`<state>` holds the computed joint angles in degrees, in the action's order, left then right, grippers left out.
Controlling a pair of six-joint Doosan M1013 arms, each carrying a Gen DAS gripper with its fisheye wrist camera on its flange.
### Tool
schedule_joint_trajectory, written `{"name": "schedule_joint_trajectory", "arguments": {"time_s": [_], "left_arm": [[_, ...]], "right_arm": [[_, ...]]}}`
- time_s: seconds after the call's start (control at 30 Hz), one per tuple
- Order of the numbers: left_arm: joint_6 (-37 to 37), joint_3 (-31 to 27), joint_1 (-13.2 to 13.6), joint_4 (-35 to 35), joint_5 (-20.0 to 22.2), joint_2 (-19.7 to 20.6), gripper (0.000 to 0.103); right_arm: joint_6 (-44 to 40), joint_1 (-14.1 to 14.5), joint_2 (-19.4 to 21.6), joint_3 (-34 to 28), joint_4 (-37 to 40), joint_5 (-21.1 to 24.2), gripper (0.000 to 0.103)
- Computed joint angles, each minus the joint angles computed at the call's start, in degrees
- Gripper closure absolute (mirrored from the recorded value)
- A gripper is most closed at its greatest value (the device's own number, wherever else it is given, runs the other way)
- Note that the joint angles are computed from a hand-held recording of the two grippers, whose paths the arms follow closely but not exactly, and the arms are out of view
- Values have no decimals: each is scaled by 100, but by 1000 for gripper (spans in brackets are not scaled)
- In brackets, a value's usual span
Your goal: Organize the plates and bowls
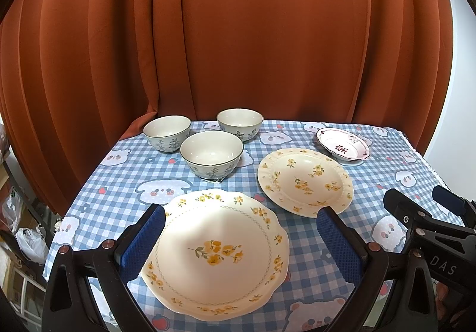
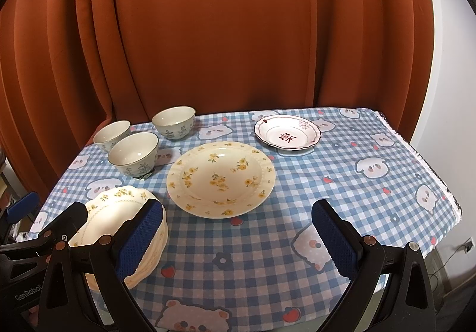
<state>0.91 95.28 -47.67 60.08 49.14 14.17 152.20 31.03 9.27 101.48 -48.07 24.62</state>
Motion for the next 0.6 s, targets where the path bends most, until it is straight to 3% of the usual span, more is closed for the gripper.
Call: {"name": "schedule_joint_trajectory", "arguments": {"time_s": [0.6], "left_arm": [[10, 5, 5, -13, -22, 3, 1]], "right_arm": [[29, 0, 12, -1, -27, -5, 2]]}}
